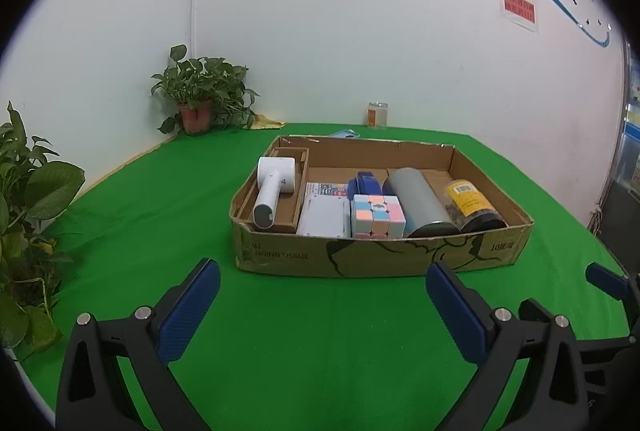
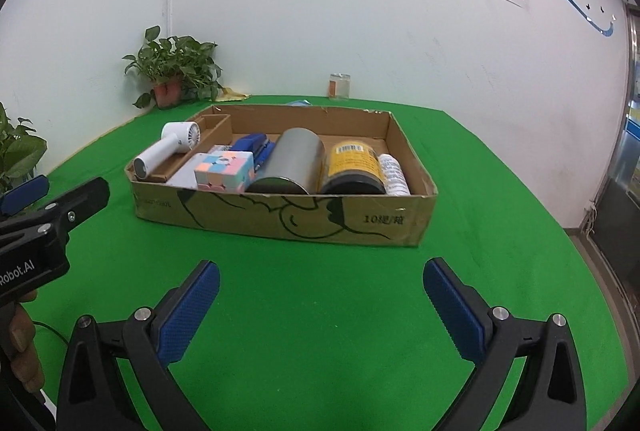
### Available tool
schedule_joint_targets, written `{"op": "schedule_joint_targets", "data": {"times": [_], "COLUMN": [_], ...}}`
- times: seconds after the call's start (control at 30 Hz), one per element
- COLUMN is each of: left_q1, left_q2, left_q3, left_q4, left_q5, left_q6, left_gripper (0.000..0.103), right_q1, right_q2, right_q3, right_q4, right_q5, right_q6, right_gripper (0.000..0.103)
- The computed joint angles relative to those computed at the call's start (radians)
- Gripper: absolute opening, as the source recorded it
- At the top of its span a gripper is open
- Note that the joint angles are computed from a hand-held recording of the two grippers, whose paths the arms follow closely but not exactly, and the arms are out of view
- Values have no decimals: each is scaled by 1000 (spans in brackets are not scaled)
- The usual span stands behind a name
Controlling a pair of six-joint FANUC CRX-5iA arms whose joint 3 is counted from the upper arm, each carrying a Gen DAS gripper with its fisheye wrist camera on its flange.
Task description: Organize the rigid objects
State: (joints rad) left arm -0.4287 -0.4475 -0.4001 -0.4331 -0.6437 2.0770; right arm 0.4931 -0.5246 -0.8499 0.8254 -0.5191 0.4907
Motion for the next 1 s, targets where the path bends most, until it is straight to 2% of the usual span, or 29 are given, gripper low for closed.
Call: {"op": "schedule_joint_targets", "data": {"times": [0.13,0.27,0.5,0.77,1.0], "left_q1": [20,13,-20,-15,12], "left_q2": [-1,10,24,30,33], "left_q3": [-4,2,17,13,-4], "left_q4": [68,84,32,45,101], "left_q5": [1,-5,-32,-39,-29], "left_q6": [-86,-104,-48,-71,-104], "left_gripper": [102,102,102,102,102], "right_q1": [-3,5,18,43,45], "right_q2": [-16,-29,-38,-38,-33], "right_q3": [0,-7,-2,-11,-12], "right_q4": [-26,-14,-26,9,9], "right_q5": [-14,-27,-58,-69,-86], "right_q6": [8,0,-4,-48,-58], "right_gripper": [103,103,103,103,103]}}
